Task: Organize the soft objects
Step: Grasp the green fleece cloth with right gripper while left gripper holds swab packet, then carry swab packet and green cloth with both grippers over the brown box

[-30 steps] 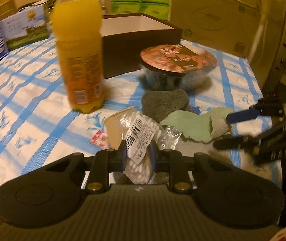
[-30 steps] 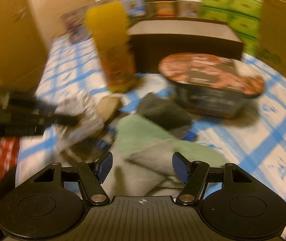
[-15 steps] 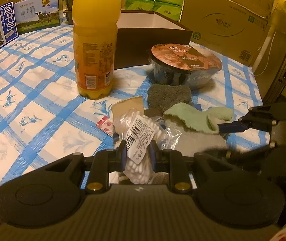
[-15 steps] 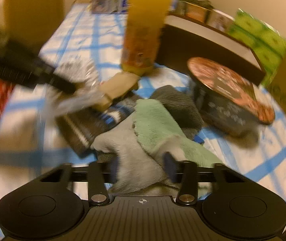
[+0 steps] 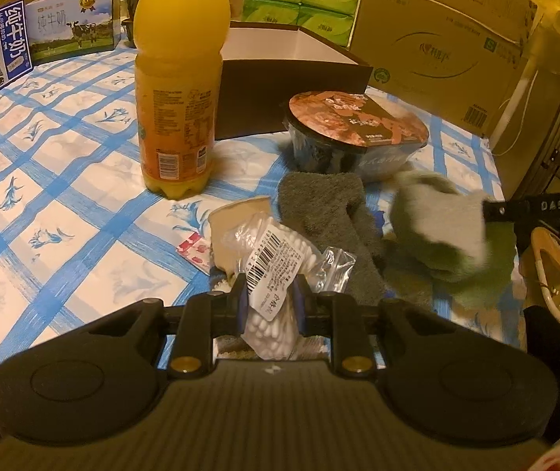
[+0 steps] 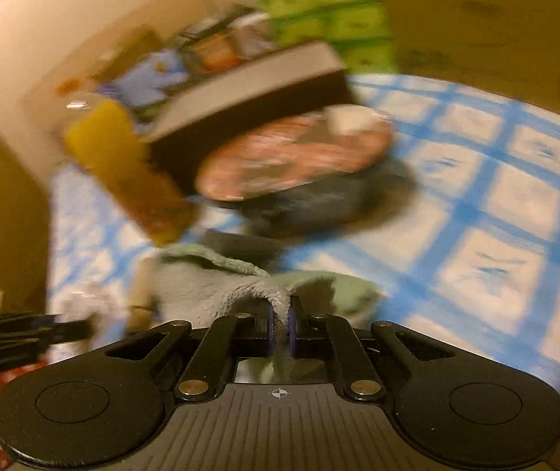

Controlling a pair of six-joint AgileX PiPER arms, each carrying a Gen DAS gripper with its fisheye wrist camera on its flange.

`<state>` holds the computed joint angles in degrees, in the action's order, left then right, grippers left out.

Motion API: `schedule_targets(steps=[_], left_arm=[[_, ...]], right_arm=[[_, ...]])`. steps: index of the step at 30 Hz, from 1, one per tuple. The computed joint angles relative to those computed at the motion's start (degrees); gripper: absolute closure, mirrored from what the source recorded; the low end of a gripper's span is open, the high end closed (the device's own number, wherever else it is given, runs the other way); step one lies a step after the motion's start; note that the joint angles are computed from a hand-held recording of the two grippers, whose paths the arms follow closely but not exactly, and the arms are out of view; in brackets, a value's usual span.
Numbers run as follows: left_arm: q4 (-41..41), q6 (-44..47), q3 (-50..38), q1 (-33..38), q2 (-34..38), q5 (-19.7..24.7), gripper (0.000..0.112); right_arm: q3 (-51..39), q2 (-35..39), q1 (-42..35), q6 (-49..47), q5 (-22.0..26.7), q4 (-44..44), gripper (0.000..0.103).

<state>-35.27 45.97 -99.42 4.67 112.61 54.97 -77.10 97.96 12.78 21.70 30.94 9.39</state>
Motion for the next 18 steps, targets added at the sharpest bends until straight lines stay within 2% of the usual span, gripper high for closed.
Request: schedule_targets(steps=[3, 5, 12, 13, 15, 16, 17, 18], left_arm=[[0.37, -0.89, -0.50, -0.38, 0.29, 0.25, 0.091], [0.96, -1.42, -0.71, -0.71, 0.43, 0.15, 0.091], [2.71, -3.40, -1.61, -1.31, 1.01, 0.03, 0.092], [2.87, -3.56, -1.68, -1.32, 1.03, -0.01, 0.091], [3.01, -3.69, -1.64, -1.35, 0.91, -0.16, 0.091], [3.11, -3.71, -1.59, -1.37, 0.84, -0.25, 0.091], [3.17, -3.75, -1.51, -1.43, 0.74, -0.35, 0.091], [3.08, -3.67, -1.37, -1.42, 0.63, -0.43, 0.091]], right_arm=[[-0.36, 0.72, -0.91, 8.21, 3.97, -6.52, 0.096], [0.12, 1.68, -1.74, 10.32, 5.22, -7.08, 0.096], [-0.32, 4.79, 0.17, 12.48, 8.04, -12.66, 0.095], [-0.86, 4.89, 0.43, 11.09, 9.08, -12.62, 0.091], [-1.30, 4.22, 1.13, 10.28, 10.85, -14.29, 0.075], [-1.51, 3.73, 1.67, 10.98, 11.86, -15.78, 0.061], [-1.06, 2.56, 2.40, 12.40, 12.17, -17.97, 0.056], [-0.76, 1.62, 3.22, 13.82, 12.17, -19.80, 0.055]])
